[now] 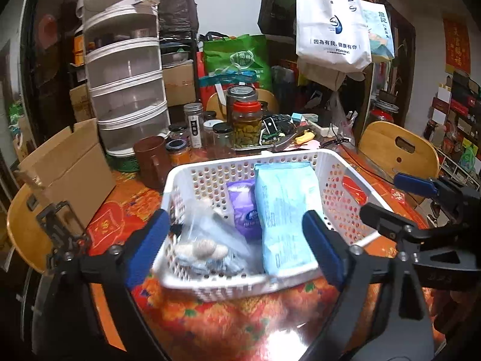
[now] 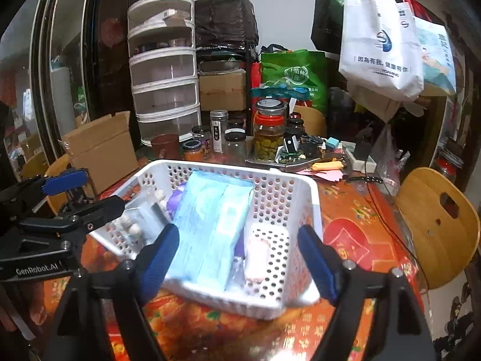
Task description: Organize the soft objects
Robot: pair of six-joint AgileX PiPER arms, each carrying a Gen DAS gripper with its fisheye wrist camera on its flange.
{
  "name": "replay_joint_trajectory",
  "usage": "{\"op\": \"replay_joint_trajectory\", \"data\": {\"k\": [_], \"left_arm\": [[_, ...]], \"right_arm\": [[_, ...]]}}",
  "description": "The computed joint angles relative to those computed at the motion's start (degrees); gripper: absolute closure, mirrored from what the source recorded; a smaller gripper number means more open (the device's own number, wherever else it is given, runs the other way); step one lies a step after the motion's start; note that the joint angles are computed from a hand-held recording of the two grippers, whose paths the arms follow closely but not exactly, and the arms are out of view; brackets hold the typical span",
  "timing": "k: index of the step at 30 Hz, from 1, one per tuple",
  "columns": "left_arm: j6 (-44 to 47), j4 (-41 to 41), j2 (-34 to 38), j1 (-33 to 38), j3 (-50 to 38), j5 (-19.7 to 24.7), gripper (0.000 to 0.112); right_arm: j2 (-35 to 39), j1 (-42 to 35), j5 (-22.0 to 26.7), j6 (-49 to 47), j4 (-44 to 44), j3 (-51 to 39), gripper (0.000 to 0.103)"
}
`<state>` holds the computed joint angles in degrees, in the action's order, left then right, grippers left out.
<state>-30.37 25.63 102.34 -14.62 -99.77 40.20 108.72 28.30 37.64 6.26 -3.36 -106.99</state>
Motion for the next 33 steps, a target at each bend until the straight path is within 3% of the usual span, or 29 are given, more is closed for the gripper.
{"op": "replay_joint_trajectory", "data": {"k": [7, 11, 14, 17, 20, 25, 33], "left_arm": [[-10.0, 7.0, -12.5, -4.3, 13.9, 0.2, 0.01], [-16.3, 12.1, -19.8, -8.2, 21.3, 2.5, 0.009], [-22.2, 15.9, -25.4, -11.6, 26.7, 4.7, 0.009], [-28.6, 20.4, -30.4, -16.2, 31.1, 9.0, 0.009], [-34.5, 25.7, -34.2, -22.8, 34.8, 15.5, 0.009], [-37.6, 26.8, -36.3, -30.7, 36.4, 23.4, 0.009], [-38.7, 25.2, -35.8, -34.5, 35.6, 25.7, 0.009]], "right_arm": [[-11.2, 2.4, -3.1, 6.3, -7.6, 14.2, 0.018], [-17.5, 3.4, -4.7, 8.9, -9.1, 22.0, 0.015], [-22.2, 7.0, -3.5, 17.7, -19.2, 27.9, 0.014], [-26.3, 10.0, -1.5, 26.7, -26.9, 33.2, 0.014], [-30.0, 11.5, -0.3, 30.5, -28.8, 37.4, 0.014], [-34.2, 13.4, 4.5, 34.3, -29.3, 39.5, 0.012], [-38.0, 14.9, 6.7, 34.6, -27.4, 40.0, 0.01]]}}
